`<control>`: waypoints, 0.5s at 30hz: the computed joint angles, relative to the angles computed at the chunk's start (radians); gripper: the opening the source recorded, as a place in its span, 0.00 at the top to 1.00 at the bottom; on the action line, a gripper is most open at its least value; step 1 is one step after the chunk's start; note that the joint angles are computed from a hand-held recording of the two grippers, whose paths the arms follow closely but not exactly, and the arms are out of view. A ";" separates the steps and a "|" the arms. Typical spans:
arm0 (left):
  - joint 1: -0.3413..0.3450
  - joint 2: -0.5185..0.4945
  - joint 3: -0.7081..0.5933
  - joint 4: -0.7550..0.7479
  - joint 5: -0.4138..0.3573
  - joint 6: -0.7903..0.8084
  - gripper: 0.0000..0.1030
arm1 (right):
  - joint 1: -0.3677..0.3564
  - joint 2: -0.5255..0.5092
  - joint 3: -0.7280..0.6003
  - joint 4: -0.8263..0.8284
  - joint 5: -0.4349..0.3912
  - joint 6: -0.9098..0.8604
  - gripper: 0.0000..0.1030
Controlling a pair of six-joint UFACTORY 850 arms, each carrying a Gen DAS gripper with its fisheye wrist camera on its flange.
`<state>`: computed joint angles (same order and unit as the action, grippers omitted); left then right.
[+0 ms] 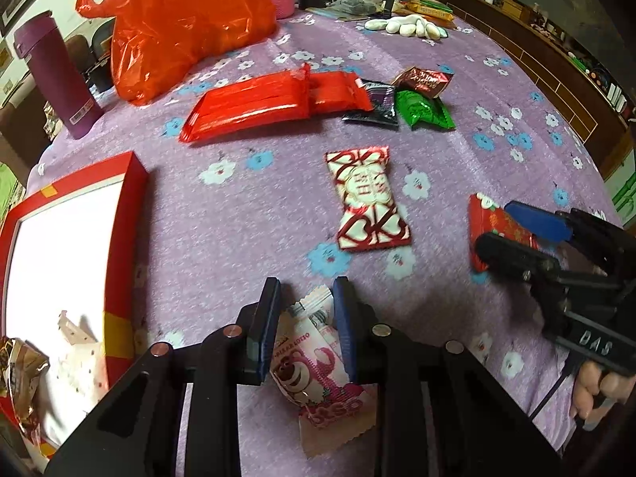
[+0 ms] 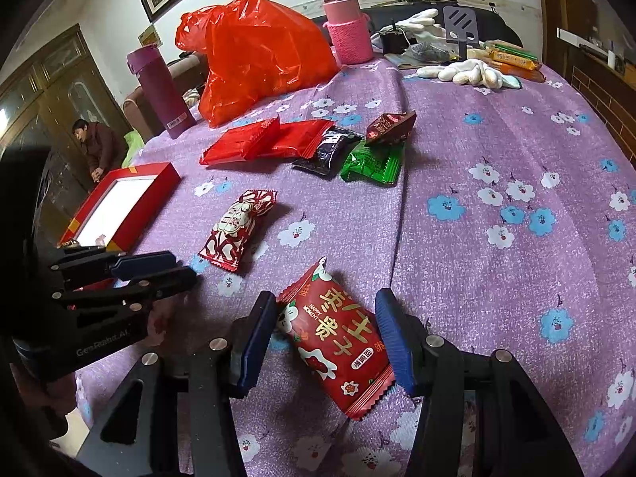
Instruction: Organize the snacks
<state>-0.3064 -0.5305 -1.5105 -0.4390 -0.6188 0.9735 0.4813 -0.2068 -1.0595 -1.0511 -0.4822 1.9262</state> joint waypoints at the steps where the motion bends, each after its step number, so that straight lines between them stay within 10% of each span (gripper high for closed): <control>1: 0.004 0.000 -0.001 -0.002 -0.009 0.005 0.76 | 0.000 0.001 0.001 -0.003 0.001 0.003 0.47; 9: 0.038 0.039 0.007 -0.071 -0.059 0.076 0.76 | -0.001 0.010 0.015 -0.033 0.017 0.043 0.47; 15: 0.066 0.063 -0.006 -0.102 -0.010 0.093 0.51 | -0.008 0.032 0.048 -0.117 0.060 0.150 0.47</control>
<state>-0.2404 -0.4674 -1.5165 -0.5408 -0.6284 1.0669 0.4729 -0.1751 -1.0114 -1.1682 -0.4223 2.0765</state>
